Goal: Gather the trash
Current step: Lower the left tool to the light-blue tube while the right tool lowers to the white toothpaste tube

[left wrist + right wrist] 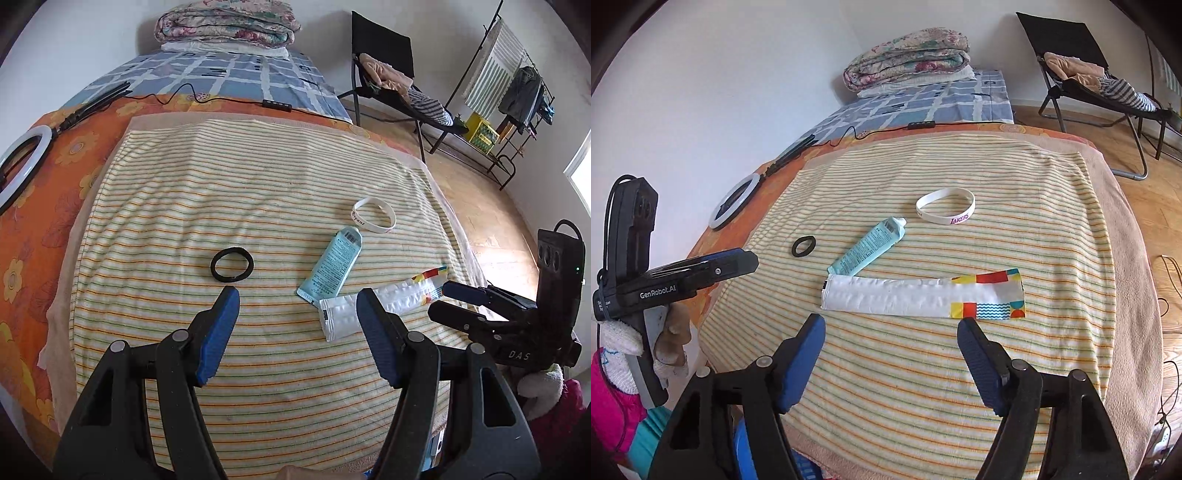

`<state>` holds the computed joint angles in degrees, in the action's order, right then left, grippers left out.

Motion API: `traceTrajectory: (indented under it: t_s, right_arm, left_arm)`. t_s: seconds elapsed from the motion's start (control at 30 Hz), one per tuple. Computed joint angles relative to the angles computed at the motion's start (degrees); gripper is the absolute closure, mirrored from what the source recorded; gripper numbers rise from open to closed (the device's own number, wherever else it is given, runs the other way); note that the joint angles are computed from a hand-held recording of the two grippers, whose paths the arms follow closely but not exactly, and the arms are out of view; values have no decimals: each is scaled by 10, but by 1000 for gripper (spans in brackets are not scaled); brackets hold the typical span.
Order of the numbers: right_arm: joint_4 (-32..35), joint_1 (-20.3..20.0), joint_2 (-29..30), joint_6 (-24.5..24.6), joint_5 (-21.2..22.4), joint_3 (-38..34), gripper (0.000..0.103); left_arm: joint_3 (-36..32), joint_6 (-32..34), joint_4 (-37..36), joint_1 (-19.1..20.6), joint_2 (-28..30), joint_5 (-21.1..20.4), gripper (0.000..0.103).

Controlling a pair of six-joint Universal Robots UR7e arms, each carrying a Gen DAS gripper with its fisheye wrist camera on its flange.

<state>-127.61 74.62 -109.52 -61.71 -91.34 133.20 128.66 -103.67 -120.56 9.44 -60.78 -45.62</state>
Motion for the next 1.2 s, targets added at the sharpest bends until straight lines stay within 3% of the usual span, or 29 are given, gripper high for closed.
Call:
traceTrajectory:
  t_s: [0.17, 0.37, 0.5, 0.6, 0.7, 0.87, 1.03, 1.1, 1.2]
  right_arm:
    - [-44, 34, 87, 27, -30, -12, 35]
    - [-77, 48, 155, 51, -54, -25, 35]
    - [-40, 41, 166, 57, -58, -40, 35]
    - [27, 33, 156, 61, -57, -57, 35]
    - [77, 32, 139, 37, -67, -60, 35]
    - [-25, 55, 107, -41, -102, 1, 34]
    - [-134, 80, 123, -89, -145, 50, 35]
    - [-175, 83, 131, -96, -153, 61, 40]
    - [-184, 79, 132, -75, -154, 57, 57]
  left_arm:
    - [9, -15, 2, 6, -10, 4, 35]
    - [14, -17, 7, 10, -14, -1, 35]
    - [16, -21, 6, 14, -18, 4, 35]
    - [13, -21, 7, 16, -19, 11, 35]
    - [11, -20, 7, 17, -19, 18, 35]
    - [5, -12, 4, 23, -13, 22, 35]
    - [2, 11, -18, 38, 1, 16, 35]
    - [0, 26, -31, 44, 9, 16, 35]
    - [-6, 52, -55, 56, 23, 17, 35]
